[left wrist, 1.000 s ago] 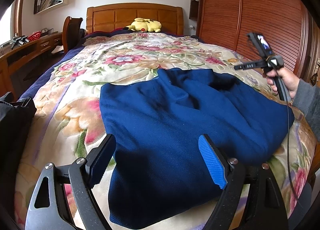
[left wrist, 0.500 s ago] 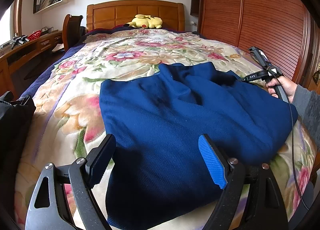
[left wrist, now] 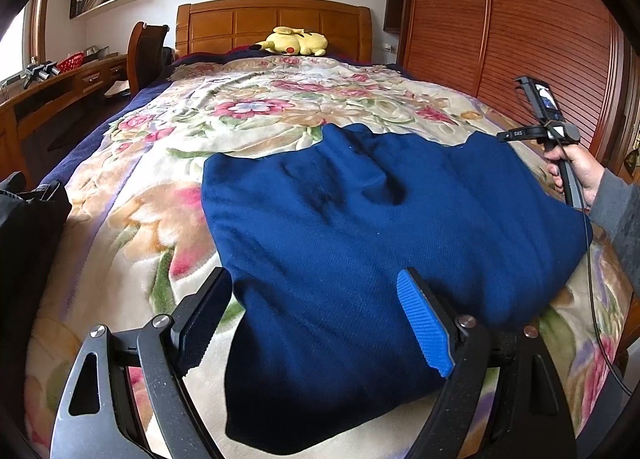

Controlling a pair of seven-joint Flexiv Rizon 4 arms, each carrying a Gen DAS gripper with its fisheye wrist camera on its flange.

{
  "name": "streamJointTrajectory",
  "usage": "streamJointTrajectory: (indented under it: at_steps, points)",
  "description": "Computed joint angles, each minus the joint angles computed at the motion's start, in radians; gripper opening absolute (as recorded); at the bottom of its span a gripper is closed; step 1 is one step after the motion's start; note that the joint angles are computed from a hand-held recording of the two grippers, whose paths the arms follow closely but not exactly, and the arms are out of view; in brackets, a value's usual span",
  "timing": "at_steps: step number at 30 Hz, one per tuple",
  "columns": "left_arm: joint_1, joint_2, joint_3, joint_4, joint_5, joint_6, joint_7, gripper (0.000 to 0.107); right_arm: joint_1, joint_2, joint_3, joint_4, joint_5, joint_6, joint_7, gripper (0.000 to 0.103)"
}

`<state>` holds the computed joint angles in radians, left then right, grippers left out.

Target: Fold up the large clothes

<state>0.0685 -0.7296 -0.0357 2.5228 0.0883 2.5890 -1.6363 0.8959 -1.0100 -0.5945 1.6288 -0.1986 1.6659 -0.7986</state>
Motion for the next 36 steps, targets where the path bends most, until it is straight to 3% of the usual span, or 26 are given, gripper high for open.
streamJointTrajectory:
  at_steps: [2,4,7,9,12,17,26,28,31,32,36]
  points:
    - [0.010,0.000,0.003,0.009,0.015,0.018,-0.004,0.085,-0.019,0.046,0.045,0.054,0.017,0.068,-0.022,0.019]
    - [0.018,0.002,0.008,0.018,0.026,0.032,-0.003,0.085,-0.007,0.082,0.053,0.123,0.050,0.131,-0.061,0.043]
    - [0.031,0.008,0.019,0.041,0.042,0.055,0.004,0.085,0.068,0.138,0.027,0.268,0.115,0.233,-0.136,0.052]
    - [0.047,0.014,0.022,0.057,0.059,0.055,0.009,0.082,0.083,0.175,0.052,0.355,0.142,0.295,-0.190,0.056]
    - [0.070,0.009,0.029,0.082,0.081,0.074,0.010,0.076,0.142,0.215,0.063,0.489,0.212,0.386,-0.264,0.060]
    - [0.071,-0.005,0.040,0.129,0.070,0.109,0.007,0.072,0.138,0.223,0.148,0.583,0.288,0.458,-0.337,0.065]
    - [0.073,-0.040,0.027,0.125,0.068,0.102,-0.007,0.069,-0.048,0.209,0.355,0.527,0.306,0.454,-0.389,0.065]
    - [0.086,-0.039,0.017,0.114,0.085,0.067,0.000,0.060,-0.031,0.195,0.356,0.518,0.333,0.472,-0.402,0.065]
    - [0.083,-0.040,0.017,0.112,0.086,0.072,-0.003,0.054,0.099,0.172,0.285,0.510,0.475,0.452,-0.471,0.067]
    - [0.089,-0.042,0.015,0.110,0.097,0.078,-0.006,0.052,0.110,0.171,0.295,0.501,0.522,0.447,-0.503,0.067]
    - [0.090,-0.048,0.010,0.101,0.107,0.082,-0.008,0.043,-0.013,0.185,0.412,0.492,0.463,0.444,-0.492,0.066]
